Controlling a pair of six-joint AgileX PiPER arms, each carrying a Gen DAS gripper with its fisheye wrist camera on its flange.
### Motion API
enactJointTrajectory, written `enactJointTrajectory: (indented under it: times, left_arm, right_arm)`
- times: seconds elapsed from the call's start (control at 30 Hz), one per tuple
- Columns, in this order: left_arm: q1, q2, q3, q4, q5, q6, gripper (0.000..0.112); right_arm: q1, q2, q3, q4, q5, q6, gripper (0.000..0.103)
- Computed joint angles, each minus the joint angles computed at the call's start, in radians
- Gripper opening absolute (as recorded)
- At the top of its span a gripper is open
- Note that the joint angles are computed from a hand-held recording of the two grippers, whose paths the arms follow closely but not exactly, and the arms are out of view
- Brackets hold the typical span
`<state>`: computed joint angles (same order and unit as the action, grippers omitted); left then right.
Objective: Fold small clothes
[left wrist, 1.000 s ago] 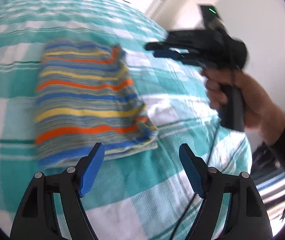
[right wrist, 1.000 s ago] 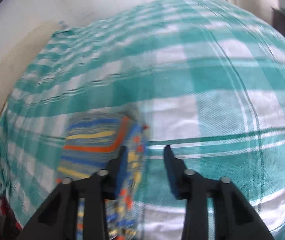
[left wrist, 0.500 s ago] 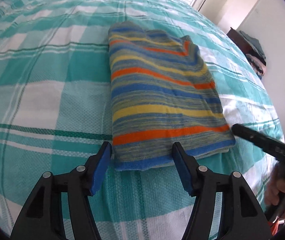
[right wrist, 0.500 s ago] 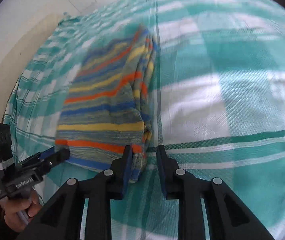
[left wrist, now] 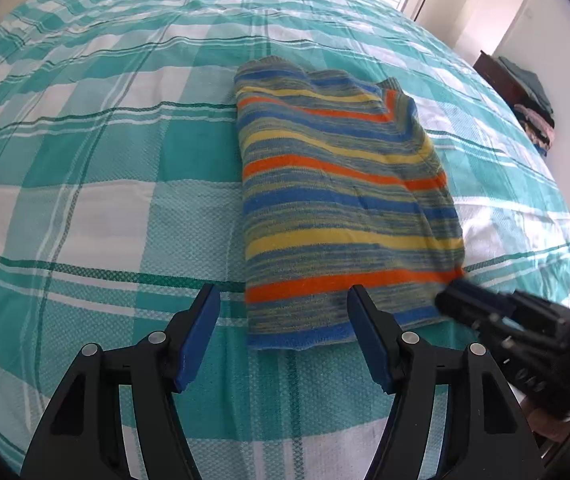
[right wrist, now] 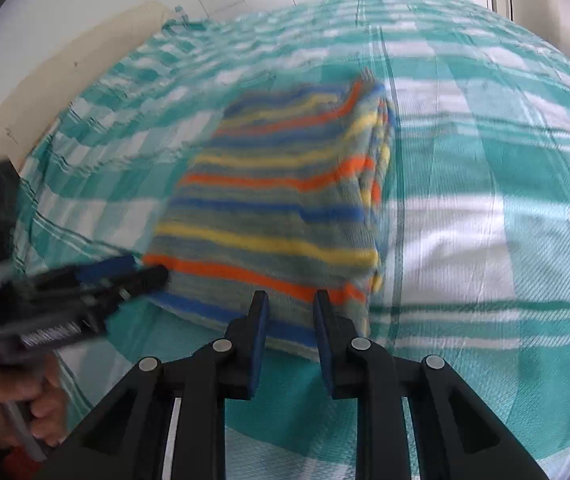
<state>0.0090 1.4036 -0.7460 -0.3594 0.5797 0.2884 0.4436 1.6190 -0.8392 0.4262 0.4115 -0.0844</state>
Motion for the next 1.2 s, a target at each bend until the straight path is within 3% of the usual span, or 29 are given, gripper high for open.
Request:
enactJointTrajectory:
  times: [0.2, 0.33, 0.43, 0.5, 0.53, 0.63, 0.7, 0.73, 0.77, 0.83, 0.9, 1.0, 1.13, 1.17, 1.2]
  left_arm:
    - [0.103, 0.023, -0.066, -0.105, -0.008, 0.091, 0.078]
    - [0.075, 0.105, -0.139, -0.126, -0.016, 0.102, 0.078]
    - [-0.002, 0.168, -0.144, -0.013, -0.069, 0.024, 0.078]
    - [-0.022, 0.216, -0.126, -0.006, -0.079, 0.027, 0.079]
    - [-0.022, 0.22, -0.104, -0.032, -0.088, 0.066, 0.08]
    - [-0.003, 0.16, -0.059, -0.07, -0.069, 0.159, 0.079]
    - [0.104, 0.088, -0.041, -0.21, 0.017, 0.314, 0.08]
    - [0.15, 0.068, -0.031, -0.273, 0.038, 0.373, 0.083]
    - [0.218, 0.047, -0.019, -0.355, 0.067, 0.444, 0.095]
    - [0.327, 0.047, -0.002, -0.491, 0.102, 0.53, 0.098]
    - [0.36, 0.132, -0.044, -0.518, 0.167, 0.527, 0.097]
    - [0.324, 0.247, -0.086, -0.537, 0.234, 0.572, 0.096]
    - [0.274, 0.26, -0.067, -0.6, 0.226, 0.674, 0.096]
    - [0.265, 0.268, -0.069, -0.613, 0.227, 0.678, 0.095]
    - [0.251, 0.273, -0.074, -0.614, 0.214, 0.664, 0.08]
  right_arm:
    - [-0.045, -0.036, -0.179, -0.086, 0.119, 0.013, 0.023]
    - [-0.078, 0.091, -0.403, -0.042, 0.151, -0.072, 0.023]
    - [-0.109, 0.228, -0.485, 0.049, 0.153, -0.168, 0.023]
    - [-0.119, 0.325, -0.506, -0.001, 0.178, -0.124, 0.023]
    - [-0.132, 0.356, -0.49, 0.013, 0.18, -0.151, 0.018]
    - [-0.178, 0.287, -0.379, 0.151, 0.126, -0.304, 0.012]
    - [-0.202, 0.218, -0.357, 0.151, 0.141, -0.279, 0.021]
    - [-0.218, 0.19, -0.346, 0.184, 0.142, -0.311, 0.037]
    - [-0.244, 0.168, -0.337, 0.248, 0.146, -0.371, 0.065]
    - [-0.311, 0.187, -0.36, 0.422, 0.173, -0.514, 0.08]
    - [-0.364, 0.309, -0.488, 0.48, 0.273, -0.521, 0.08]
    - [-0.388, 0.524, -0.727, 0.432, 0.407, -0.369, 0.079]
    - [-0.406, 0.623, -0.765, 0.651, 0.412, -0.445, 0.075]
    - [-0.398, 0.649, -0.796, 0.663, 0.429, -0.436, 0.065]
    - [-0.382, 0.665, -0.821, 0.635, 0.43, -0.406, 0.058]
